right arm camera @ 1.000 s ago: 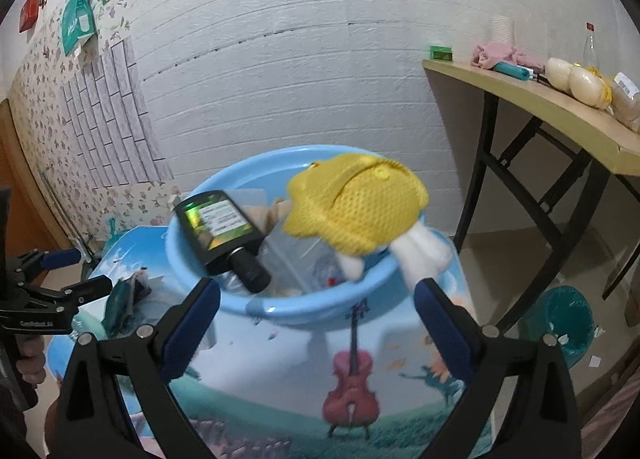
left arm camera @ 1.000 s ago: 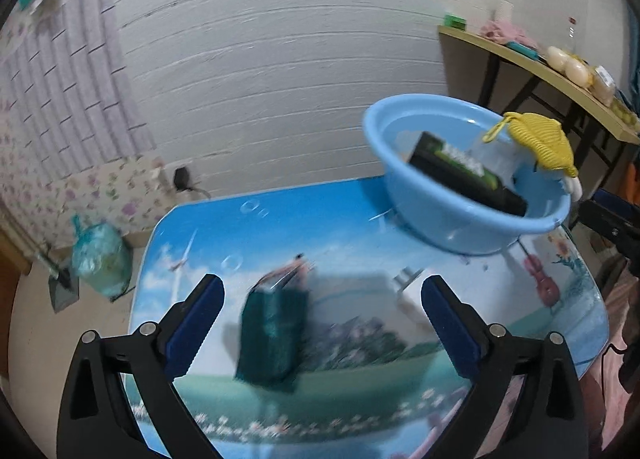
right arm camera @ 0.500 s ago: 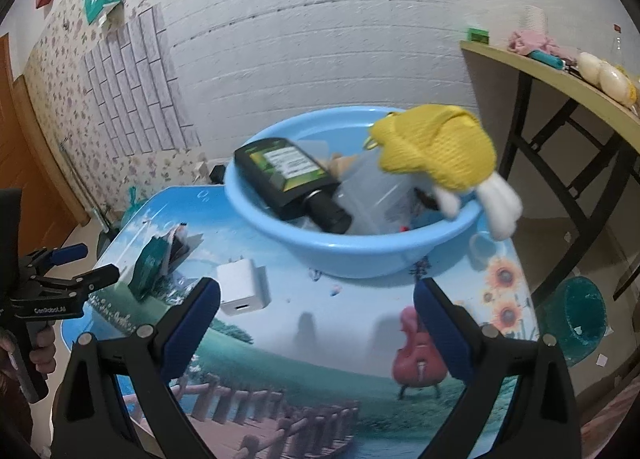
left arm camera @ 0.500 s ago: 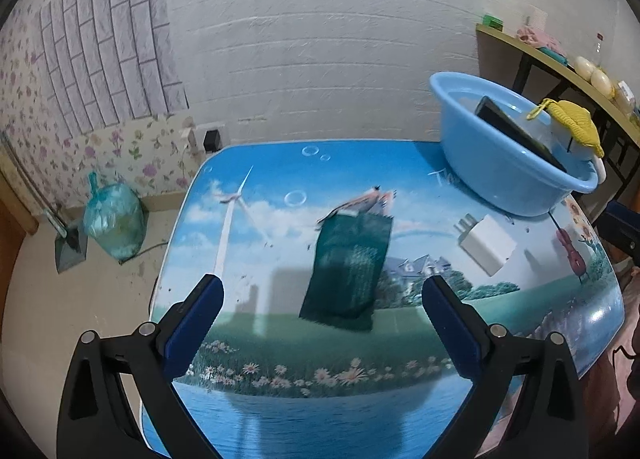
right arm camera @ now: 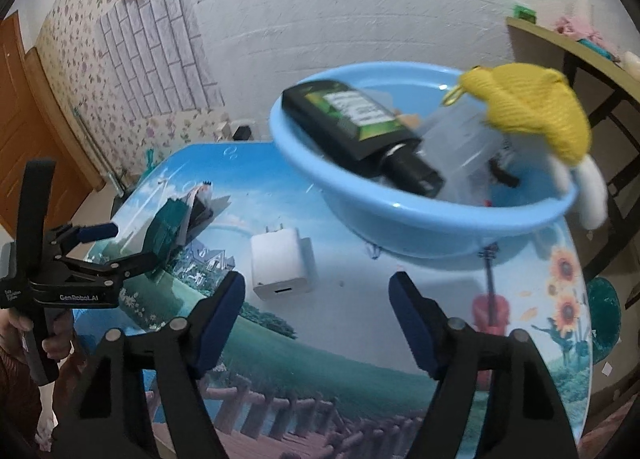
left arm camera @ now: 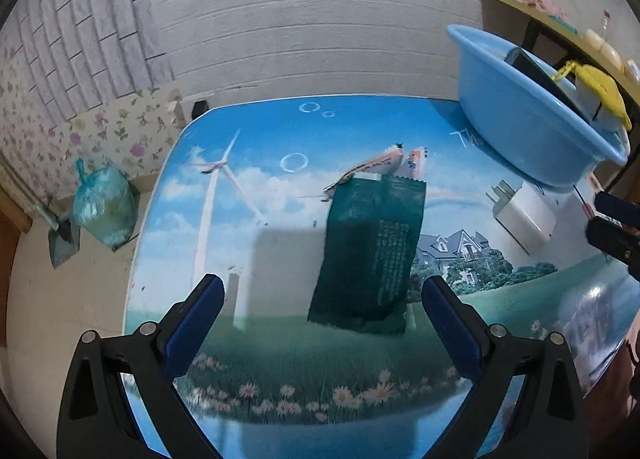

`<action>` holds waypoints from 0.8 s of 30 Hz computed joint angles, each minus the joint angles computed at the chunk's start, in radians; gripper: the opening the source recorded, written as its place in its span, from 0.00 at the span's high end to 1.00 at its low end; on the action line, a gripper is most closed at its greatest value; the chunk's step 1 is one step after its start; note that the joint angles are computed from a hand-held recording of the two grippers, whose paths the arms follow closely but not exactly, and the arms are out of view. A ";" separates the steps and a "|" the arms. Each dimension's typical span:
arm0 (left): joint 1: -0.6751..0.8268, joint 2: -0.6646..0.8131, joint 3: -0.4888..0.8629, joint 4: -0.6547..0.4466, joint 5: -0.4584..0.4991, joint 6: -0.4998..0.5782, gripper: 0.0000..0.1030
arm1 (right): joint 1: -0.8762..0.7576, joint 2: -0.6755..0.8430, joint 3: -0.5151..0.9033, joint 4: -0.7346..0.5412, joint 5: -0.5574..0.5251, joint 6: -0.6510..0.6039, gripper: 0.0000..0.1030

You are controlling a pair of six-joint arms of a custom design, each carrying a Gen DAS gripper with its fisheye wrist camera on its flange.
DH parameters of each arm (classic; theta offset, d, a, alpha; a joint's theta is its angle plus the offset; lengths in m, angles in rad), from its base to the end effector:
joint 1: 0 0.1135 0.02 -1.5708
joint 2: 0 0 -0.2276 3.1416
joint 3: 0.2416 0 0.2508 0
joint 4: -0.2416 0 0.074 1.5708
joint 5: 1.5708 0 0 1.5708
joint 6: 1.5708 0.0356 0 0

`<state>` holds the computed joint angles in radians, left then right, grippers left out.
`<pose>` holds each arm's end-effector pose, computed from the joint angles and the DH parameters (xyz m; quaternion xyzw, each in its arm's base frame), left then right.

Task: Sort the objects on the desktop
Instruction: 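Move the left gripper to the green packet while the right approaches the white charger, then grasp the green packet with the left gripper while the right grasps the white charger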

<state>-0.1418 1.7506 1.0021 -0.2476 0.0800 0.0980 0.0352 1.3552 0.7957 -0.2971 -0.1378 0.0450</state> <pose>0.3357 -0.0508 0.1238 0.1259 0.9500 -0.0445 0.2823 0.2808 0.0148 0.1749 -0.0195 0.9348 0.0784 0.3459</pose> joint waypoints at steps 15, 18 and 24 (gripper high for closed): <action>0.021 0.026 0.015 0.007 0.098 0.044 0.56 | 0.085 0.262 0.155 0.027 0.008 0.013 0.45; 0.024 -0.011 -0.010 0.005 0.103 0.046 0.56 | 0.103 0.285 0.174 0.022 0.028 0.008 0.62; 0.016 -0.070 -0.042 -0.010 0.095 0.035 0.56 | 0.105 0.219 0.130 0.018 0.012 0.020 0.63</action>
<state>-0.1257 1.6809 0.9603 -0.2572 0.1748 0.1330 0.1404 1.5742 0.9260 -0.2789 -0.1255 0.0650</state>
